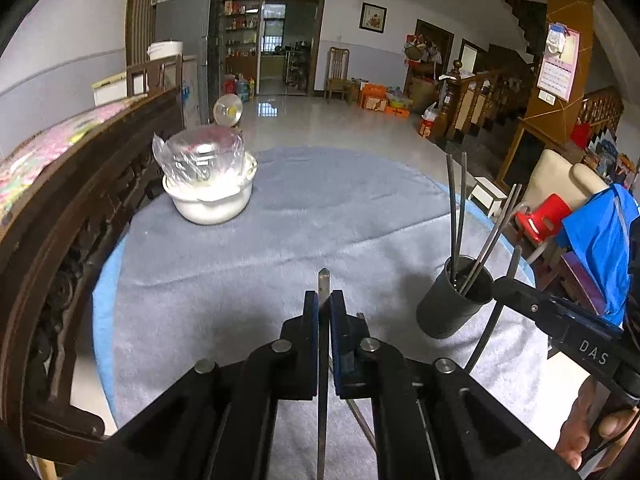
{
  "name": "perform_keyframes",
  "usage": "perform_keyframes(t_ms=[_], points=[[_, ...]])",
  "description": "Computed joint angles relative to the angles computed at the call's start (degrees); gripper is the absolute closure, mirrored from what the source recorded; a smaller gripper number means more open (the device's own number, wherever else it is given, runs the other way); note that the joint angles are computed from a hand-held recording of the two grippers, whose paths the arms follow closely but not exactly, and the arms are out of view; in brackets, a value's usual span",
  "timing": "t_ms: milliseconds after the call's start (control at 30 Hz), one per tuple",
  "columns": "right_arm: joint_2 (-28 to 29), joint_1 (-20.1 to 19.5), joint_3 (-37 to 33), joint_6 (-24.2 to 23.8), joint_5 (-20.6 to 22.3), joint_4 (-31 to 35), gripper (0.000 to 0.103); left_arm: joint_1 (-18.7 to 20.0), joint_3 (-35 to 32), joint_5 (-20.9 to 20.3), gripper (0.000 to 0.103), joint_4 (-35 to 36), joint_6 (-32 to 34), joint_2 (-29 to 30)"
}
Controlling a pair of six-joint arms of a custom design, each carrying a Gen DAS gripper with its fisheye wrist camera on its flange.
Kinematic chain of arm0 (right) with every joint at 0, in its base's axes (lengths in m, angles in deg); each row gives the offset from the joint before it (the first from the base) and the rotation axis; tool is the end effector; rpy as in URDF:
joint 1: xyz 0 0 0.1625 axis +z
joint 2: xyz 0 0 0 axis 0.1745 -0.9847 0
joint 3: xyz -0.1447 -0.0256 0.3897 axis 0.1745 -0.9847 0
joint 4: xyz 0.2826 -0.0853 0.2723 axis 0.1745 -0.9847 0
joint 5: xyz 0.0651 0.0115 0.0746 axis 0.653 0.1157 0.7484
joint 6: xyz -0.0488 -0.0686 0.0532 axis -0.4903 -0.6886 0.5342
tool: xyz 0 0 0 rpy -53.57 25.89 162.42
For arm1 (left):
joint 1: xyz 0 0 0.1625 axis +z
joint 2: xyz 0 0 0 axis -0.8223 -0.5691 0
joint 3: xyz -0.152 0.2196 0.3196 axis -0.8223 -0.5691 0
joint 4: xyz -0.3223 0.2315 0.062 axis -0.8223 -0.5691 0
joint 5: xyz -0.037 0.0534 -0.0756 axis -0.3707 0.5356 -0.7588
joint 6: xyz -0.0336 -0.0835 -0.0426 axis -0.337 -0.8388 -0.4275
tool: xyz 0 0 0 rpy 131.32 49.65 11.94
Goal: Organize utensils
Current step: 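Lift the pinched chopstick upright with the right tool, then carry the chopstick over the grey cup and lower it in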
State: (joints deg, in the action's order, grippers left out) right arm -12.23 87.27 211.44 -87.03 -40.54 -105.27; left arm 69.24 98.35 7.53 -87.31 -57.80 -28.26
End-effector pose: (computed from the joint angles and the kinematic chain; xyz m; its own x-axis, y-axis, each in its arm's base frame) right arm 0.1708 -0.3408 0.2128 -0.8288 -0.4446 0.3397 -0.5594 0.6533 -0.5101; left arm -0.2631 -0.2882 0.1406 -0.7748 -0.1162 -0.6214 0.4047 0.6639 -0.6289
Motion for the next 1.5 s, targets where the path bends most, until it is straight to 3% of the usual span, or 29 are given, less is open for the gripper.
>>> perform_keyframes(t_ms=[500, 1300, 1500], points=[[-3.21, -1.09, 0.76, -0.82, 2.44, -1.05, 0.096, -2.03, -2.41, 0.89, 0.098, 2.63, -0.69, 0.24], [-11.73, -3.78, 0.50, -1.47, 6.38, 4.82, 0.096, -3.51, -5.99, 0.90, 0.098, 1.92, 2.52, 1.87], [-13.41, -2.87, -0.85, -1.71, 6.24, 5.86, 0.096, -4.45, -7.04, 1.63, 0.098, 1.09, 4.40, 1.64]])
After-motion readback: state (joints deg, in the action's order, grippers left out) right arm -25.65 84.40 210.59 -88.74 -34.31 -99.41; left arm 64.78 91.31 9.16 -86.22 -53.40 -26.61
